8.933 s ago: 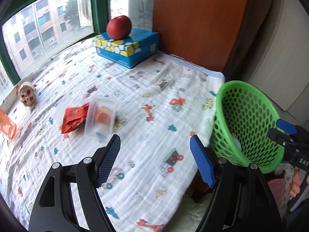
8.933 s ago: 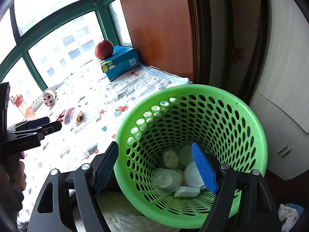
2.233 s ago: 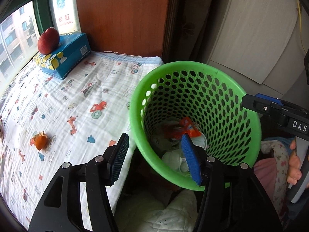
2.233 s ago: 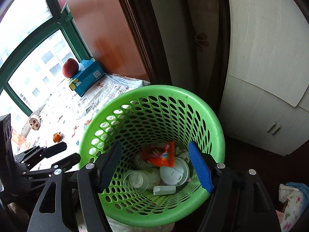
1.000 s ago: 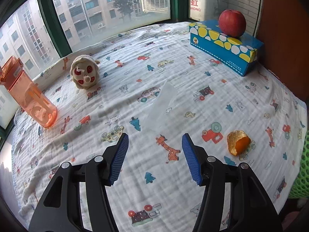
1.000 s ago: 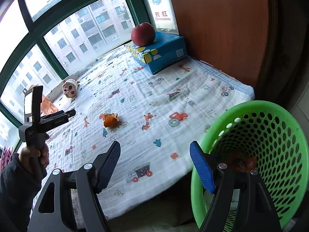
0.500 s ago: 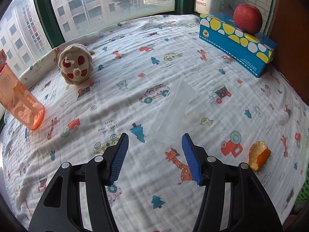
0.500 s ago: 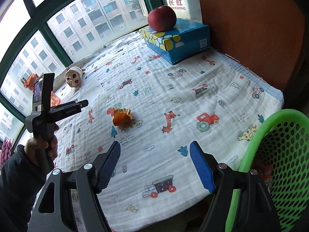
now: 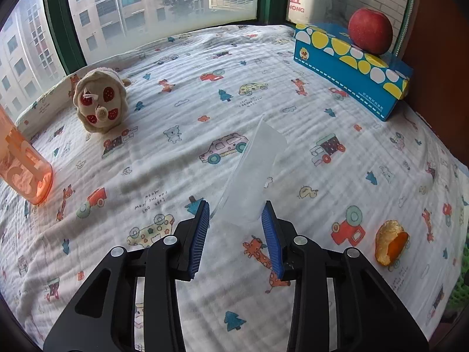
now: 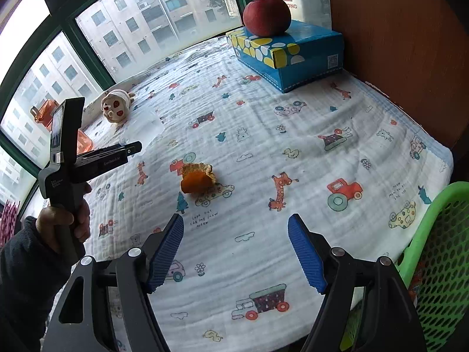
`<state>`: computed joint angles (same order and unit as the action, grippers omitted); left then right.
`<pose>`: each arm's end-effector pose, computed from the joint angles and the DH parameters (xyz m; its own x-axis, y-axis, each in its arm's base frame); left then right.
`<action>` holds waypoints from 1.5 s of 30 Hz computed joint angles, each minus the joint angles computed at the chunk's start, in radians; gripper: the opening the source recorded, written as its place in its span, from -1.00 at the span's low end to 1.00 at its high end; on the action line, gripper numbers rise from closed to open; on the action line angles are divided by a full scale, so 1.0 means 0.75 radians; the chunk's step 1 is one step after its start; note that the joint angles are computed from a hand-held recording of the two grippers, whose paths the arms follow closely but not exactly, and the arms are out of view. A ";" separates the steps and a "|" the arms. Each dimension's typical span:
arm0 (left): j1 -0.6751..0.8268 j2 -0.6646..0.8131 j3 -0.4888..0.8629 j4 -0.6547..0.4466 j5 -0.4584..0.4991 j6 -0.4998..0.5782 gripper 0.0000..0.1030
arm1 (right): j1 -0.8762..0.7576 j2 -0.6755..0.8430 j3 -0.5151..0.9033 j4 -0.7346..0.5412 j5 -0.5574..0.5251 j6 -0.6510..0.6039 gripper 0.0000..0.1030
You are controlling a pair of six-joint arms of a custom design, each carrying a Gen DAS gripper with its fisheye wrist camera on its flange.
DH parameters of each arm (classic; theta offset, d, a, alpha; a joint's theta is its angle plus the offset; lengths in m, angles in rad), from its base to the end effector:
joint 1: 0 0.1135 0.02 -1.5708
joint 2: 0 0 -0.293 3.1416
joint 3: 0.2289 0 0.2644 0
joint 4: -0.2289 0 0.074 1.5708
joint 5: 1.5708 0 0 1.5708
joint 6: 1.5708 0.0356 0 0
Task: Collect trash
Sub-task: 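Move the left tool over the clear plastic sheet while the right tool approaches the orange peel, then grasp the orange peel with the right tool while the left tool grasps the clear sheet, then carry the orange peel and clear sheet to the green basket with both tools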
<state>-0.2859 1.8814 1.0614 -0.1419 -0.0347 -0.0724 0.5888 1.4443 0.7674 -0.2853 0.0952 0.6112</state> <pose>0.3762 -0.1093 0.1553 -0.8039 0.1610 -0.5725 0.2052 0.9786 -0.0130 0.2380 0.1549 0.1998 -0.8501 0.1192 -0.5130 -0.0242 0.9642 0.2642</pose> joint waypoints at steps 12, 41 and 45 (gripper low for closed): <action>0.082 -0.127 -0.078 -0.069 0.103 0.028 -0.33 | 0.041 0.287 0.170 0.089 -0.025 -0.082 0.21; 0.108 -0.411 -0.288 -0.144 0.210 0.053 -0.33 | 0.102 0.518 0.344 0.038 0.133 -0.162 -0.21; 0.059 -0.483 -0.323 -0.163 0.206 0.028 -0.33 | 0.119 0.378 0.242 0.031 0.134 -0.117 -0.21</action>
